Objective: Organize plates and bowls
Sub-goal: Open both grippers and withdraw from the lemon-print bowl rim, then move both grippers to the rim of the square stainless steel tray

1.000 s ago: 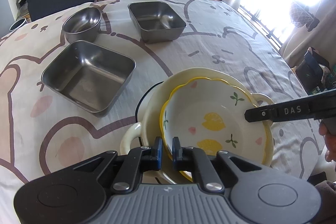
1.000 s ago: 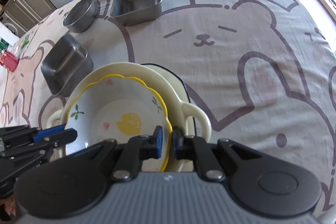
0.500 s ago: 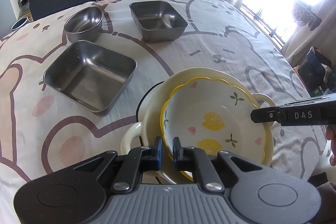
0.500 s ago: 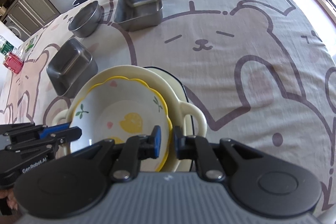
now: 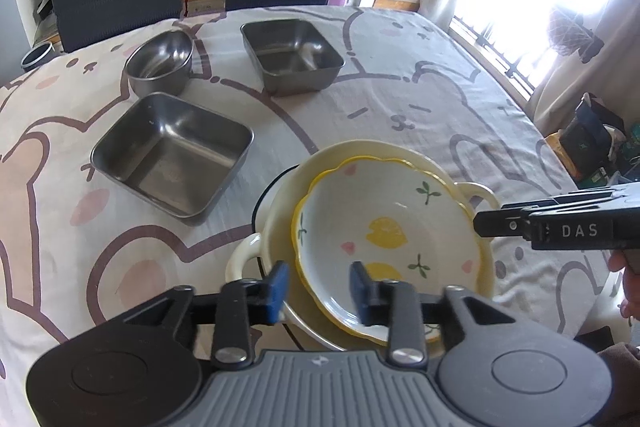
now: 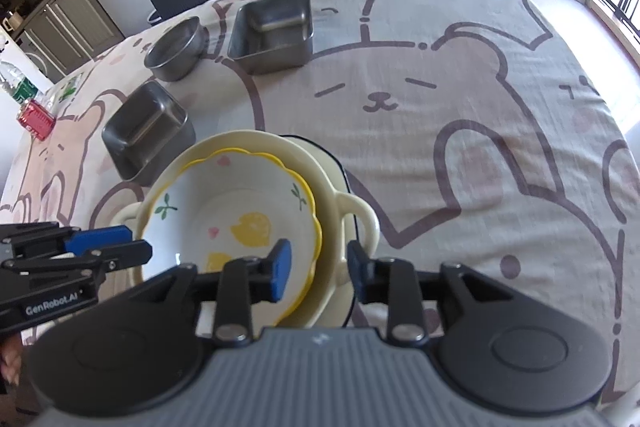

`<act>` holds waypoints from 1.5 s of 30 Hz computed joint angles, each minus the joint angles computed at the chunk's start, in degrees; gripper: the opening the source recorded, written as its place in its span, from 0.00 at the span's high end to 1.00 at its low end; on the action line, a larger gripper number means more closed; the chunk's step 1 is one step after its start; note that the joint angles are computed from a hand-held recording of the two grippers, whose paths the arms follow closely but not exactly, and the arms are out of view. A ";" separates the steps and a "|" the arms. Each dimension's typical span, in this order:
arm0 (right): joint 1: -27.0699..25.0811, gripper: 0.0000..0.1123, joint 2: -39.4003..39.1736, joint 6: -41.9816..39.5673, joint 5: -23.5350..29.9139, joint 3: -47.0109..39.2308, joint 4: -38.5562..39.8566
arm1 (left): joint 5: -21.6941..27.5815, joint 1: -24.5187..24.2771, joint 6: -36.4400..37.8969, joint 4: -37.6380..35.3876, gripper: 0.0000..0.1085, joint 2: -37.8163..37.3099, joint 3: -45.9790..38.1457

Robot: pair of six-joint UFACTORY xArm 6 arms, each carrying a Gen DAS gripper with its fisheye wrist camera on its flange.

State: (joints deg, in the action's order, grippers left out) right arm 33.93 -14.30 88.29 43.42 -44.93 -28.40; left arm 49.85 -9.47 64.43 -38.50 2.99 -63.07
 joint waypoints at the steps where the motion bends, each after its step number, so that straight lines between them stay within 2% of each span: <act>1: 0.40 0.59 -0.20 0.46 0.94 -0.14 -0.45 | 0.00 0.15 0.36 -0.50 0.51 -0.34 0.19; 3: 1.16 0.55 -0.60 1.68 2.37 -0.34 -1.55 | -0.84 0.41 1.36 -1.95 0.28 -1.17 0.89; 6: 2.11 0.48 -1.70 4.54 3.04 0.13 -4.20 | -2.09 0.77 2.97 -3.63 0.14 -1.93 1.35; 9: 3.54 0.37 -1.90 8.54 5.24 -0.48 -7.98 | -3.65 1.37 4.78 -5.69 0.07 -1.84 0.85; 14: 4.89 0.09 -1.87 16.45 6.64 -1.24 -15.64 | -6.61 2.94 7.66 -9.73 0.05 -0.10 -1.67; 23: 1.39 0.09 6.70 23.50 2.68 -8.55 -21.47 | -16.41 3.80 4.44 -11.19 0.05 10.85 -12.80; 30: -1.02 0.09 19.36 22.62 -1.27 -20.82 -24.13 | -21.36 2.32 -0.02 -5.87 0.05 21.18 -22.63; 36: -4.03 0.09 26.84 22.11 -9.09 -26.75 -18.49 | -25.53 0.07 -1.07 -0.57 0.05 27.58 -27.51; 40: -3.99 0.09 30.37 19.02 -6.73 -30.62 -16.41 | -28.38 -1.00 -3.97 4.69 0.05 30.62 -29.34; 43: -4.47 0.10 31.37 17.40 -6.93 -31.19 -15.17 | -27.66 -0.87 -9.42 8.97 0.05 32.93 -31.97; 45: -4.52 0.19 32.24 15.00 -5.53 -32.62 -13.63 | -28.01 -0.89 -9.57 8.79 0.06 33.76 -32.90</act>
State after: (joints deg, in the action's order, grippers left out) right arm 29.41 17.93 103.29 37.89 -77.55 -42.03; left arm 21.84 -10.36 54.86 -29.72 36.75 -95.97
